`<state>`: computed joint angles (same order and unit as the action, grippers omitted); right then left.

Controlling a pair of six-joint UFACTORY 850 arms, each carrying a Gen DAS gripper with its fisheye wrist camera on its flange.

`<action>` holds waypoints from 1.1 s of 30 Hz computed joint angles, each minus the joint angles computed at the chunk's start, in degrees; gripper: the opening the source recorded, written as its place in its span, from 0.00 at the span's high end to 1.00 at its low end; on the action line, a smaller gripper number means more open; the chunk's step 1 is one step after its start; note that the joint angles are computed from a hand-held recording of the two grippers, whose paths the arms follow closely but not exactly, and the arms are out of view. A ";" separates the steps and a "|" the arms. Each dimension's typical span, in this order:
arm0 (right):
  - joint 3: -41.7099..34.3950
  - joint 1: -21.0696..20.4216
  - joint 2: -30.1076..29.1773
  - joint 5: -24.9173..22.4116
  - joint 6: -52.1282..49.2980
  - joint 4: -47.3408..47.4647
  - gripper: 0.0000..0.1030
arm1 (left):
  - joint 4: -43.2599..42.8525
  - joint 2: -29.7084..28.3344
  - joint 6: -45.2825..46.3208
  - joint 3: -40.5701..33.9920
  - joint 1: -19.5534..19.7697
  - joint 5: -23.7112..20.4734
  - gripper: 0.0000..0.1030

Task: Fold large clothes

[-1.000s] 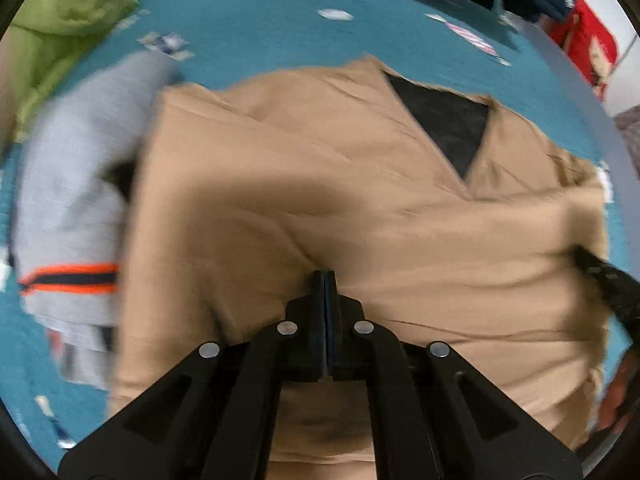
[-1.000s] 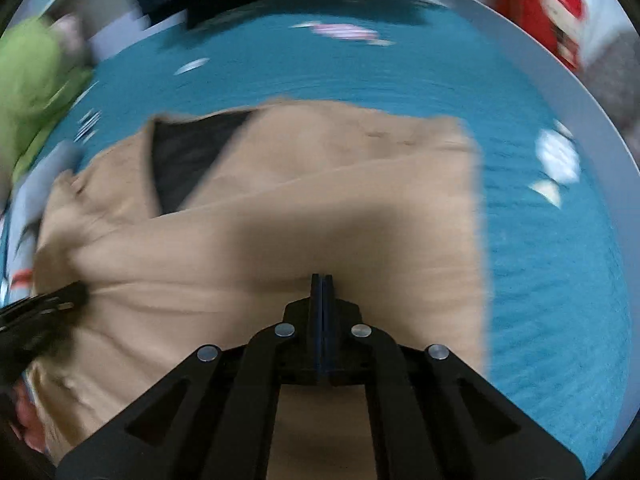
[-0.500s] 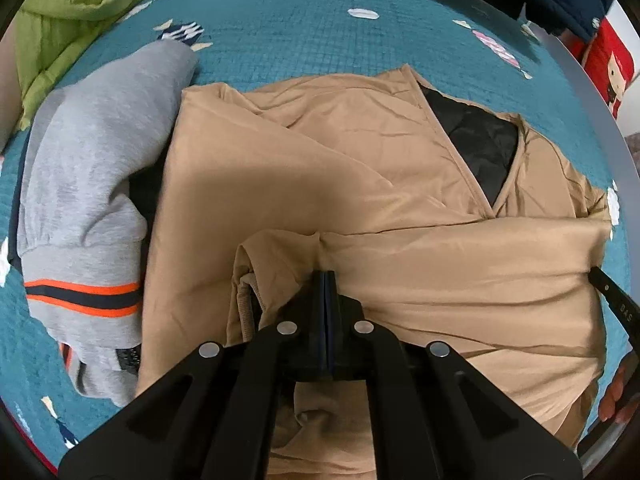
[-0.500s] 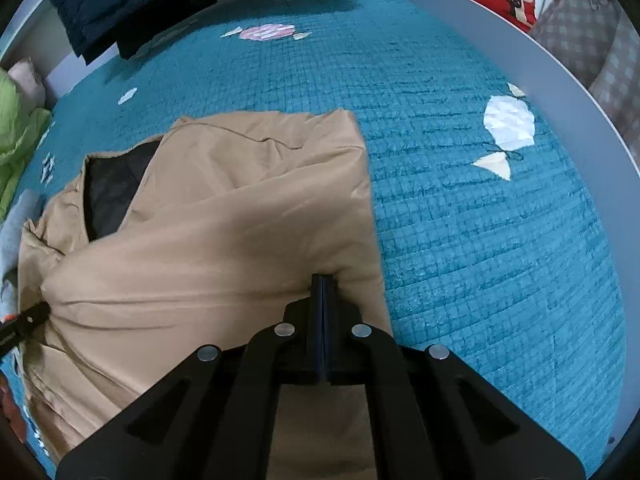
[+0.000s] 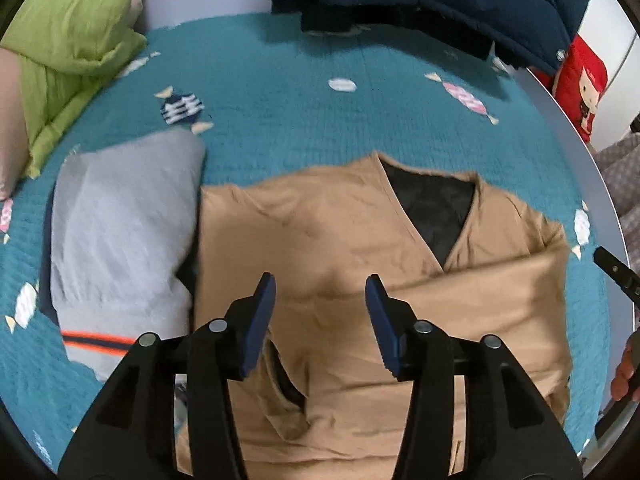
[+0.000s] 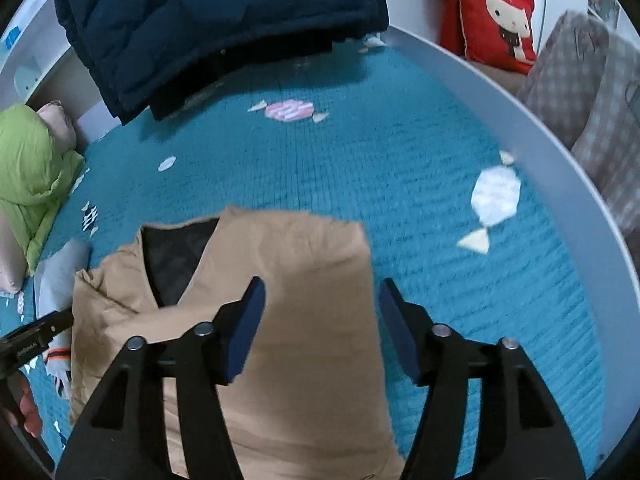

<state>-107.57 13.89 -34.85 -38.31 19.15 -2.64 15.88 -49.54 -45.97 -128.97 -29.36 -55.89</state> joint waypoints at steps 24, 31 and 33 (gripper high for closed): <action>7.38 5.82 -3.04 10.43 -17.69 10.93 0.95 | 2.80 1.06 -6.54 13.43 -3.49 20.33 0.89; 13.35 -1.29 0.91 12.54 2.71 -6.43 1.00 | 17.52 5.48 -16.30 21.36 -0.22 15.68 0.97; 14.13 -1.87 2.05 11.85 5.09 -6.52 1.00 | 16.30 8.41 -18.44 24.58 0.38 17.07 0.97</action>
<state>-93.44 12.01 -32.79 -26.47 24.24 -9.16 32.17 -41.13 -64.42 -104.39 -28.98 -38.82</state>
